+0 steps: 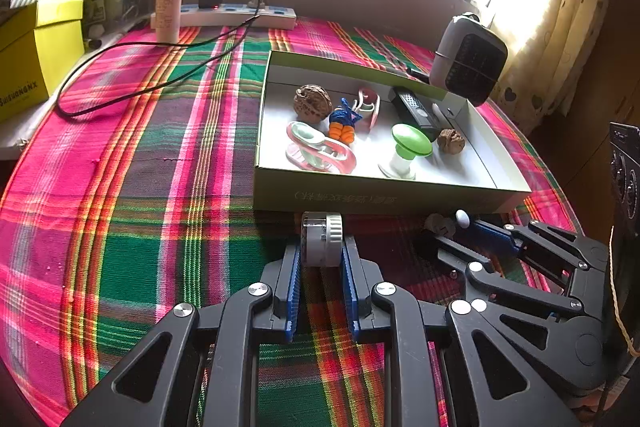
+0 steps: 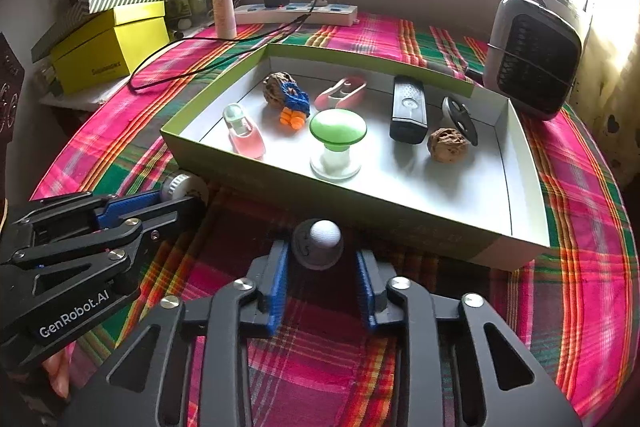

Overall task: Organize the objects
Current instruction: 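Close right gripper on the white ball-topped knob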

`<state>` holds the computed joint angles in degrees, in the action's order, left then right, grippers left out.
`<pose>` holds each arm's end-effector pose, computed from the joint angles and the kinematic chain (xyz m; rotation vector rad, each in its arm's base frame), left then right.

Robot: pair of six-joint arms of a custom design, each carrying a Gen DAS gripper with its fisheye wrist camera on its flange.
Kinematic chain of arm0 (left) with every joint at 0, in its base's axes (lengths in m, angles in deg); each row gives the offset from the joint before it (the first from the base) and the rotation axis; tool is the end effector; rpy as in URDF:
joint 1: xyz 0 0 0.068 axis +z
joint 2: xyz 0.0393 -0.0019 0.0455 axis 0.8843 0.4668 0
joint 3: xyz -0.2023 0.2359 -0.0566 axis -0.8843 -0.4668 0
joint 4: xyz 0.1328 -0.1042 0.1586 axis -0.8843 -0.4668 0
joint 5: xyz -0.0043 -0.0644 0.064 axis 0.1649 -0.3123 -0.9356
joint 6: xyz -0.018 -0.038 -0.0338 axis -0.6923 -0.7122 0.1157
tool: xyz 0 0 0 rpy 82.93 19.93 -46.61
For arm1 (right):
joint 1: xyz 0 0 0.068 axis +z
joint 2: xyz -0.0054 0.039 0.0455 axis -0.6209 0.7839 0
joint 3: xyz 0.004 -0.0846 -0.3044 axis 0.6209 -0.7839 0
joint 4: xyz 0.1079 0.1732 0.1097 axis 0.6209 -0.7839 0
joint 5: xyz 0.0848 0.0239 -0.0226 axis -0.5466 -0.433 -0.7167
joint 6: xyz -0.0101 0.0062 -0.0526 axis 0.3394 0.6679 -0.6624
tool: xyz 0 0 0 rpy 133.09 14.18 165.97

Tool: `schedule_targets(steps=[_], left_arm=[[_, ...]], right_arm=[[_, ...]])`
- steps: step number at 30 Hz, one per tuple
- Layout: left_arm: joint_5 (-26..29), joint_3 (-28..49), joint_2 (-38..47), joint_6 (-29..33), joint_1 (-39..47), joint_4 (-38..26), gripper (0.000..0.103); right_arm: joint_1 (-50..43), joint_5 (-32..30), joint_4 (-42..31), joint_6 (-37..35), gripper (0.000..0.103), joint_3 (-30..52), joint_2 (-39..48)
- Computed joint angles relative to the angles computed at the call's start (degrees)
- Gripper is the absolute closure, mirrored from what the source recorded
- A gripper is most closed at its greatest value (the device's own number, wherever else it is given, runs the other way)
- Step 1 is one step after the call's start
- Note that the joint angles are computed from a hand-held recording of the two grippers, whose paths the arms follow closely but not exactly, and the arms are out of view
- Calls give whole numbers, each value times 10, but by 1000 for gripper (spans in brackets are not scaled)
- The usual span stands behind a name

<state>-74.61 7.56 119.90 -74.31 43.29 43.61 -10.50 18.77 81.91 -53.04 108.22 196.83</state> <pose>0.2688 -0.0895 0.1201 -0.1387 2.4204 -0.2660 0.2996 0.1581 0.1161 -0.5715 2.4038 0.2071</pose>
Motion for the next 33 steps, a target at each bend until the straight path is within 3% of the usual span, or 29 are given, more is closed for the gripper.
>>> schedule_targets(steps=[33], left_arm=[[-14,8,-3,6,-7,-16,86]], right_arm=[[-8,-23,19,6,76,-21,-14]])
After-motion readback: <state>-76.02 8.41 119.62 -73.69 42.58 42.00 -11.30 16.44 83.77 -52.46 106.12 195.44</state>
